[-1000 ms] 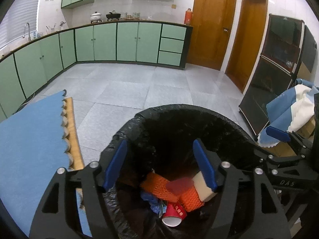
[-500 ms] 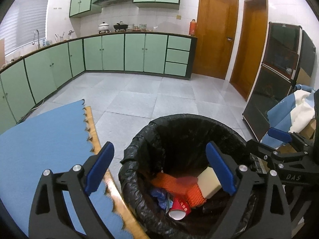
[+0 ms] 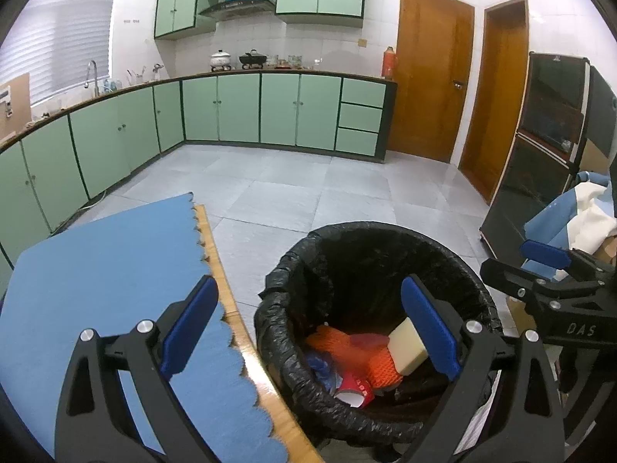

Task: Collect trash

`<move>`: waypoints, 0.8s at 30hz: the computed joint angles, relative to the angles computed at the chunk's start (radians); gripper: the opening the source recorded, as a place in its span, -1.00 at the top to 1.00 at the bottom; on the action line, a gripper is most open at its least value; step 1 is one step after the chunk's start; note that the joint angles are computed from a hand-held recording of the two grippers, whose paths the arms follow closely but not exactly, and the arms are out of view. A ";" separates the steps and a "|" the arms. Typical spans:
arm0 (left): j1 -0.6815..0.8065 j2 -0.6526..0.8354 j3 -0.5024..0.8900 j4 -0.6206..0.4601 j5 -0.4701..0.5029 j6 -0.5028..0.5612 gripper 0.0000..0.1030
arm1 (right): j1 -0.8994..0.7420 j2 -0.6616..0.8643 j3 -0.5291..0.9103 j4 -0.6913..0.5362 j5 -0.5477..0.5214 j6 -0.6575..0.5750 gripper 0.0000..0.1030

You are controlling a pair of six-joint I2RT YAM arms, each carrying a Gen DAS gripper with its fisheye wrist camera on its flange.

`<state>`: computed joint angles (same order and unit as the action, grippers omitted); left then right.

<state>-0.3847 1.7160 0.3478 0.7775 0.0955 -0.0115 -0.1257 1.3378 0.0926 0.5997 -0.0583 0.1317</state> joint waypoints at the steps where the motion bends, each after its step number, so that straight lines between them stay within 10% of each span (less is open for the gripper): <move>1: 0.004 -0.019 -0.009 -0.009 0.000 -0.001 -0.81 | 0.006 -0.032 -0.003 -0.026 0.001 0.001 -0.88; 24: 0.062 -0.352 -0.127 -0.149 -0.003 0.007 -0.81 | 0.154 -0.536 -0.016 -0.428 0.076 0.029 -0.88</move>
